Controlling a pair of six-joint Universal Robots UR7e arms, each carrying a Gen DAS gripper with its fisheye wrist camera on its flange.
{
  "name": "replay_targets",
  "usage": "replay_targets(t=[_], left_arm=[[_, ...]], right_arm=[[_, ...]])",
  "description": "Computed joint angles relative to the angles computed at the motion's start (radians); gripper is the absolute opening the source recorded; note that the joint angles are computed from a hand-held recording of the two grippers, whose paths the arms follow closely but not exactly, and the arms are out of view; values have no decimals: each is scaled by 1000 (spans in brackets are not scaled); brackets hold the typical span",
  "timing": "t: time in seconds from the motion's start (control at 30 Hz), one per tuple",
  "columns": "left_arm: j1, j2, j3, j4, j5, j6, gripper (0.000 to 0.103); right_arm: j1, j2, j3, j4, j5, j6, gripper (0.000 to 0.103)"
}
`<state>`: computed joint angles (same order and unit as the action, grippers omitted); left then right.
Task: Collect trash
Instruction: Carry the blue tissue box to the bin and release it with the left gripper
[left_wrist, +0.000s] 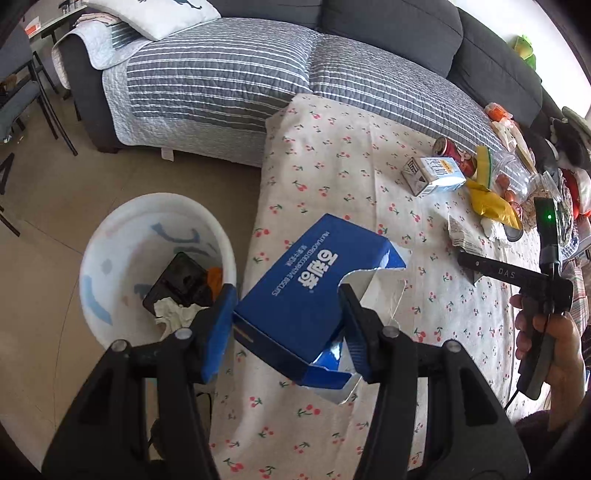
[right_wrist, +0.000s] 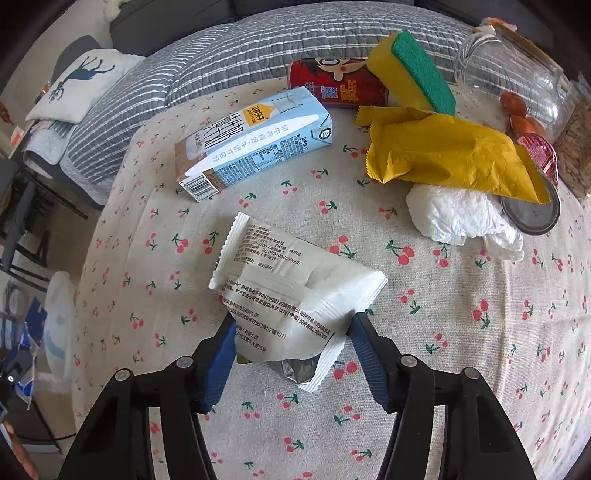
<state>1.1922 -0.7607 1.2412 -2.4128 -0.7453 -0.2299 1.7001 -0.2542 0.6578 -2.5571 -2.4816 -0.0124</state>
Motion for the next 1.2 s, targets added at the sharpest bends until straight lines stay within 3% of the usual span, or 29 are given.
replay_targets(t=[0.13, 0.17, 0.4, 0.7, 0.87, 1.07, 1.1, 1.17, 1.2], left_arm=[[8, -39, 44, -15, 13, -15, 57], [10, -48, 54, -21, 15, -17, 57], [19, -110, 117, -75, 21, -33, 57], [49, -163, 151, -125, 46, -45, 57], [70, -151, 136, -140, 93, -37, 57], [97, -89, 85, -203, 150, 63, 58], [98, -79, 75, -197, 168, 68, 59], [99, -65, 43, -107, 212, 18, 76], [97, -62, 36, -81, 235, -2, 79]], right_arm=[[5, 19, -15, -34, -42, -48, 35], [4, 10, -3, -40, -32, -44, 28], [3, -119, 204, -137, 75, -16, 12], [34, -143, 263, -191, 177, -63, 11], [57, -96, 205, -164, 195, -91, 11], [69, -34, 122, -115, 200, -119, 11], [71, -29, 118, -115, 196, -124, 11], [75, -12, 97, -109, 186, -139, 11], [78, -9, 96, -109, 181, -145, 11]])
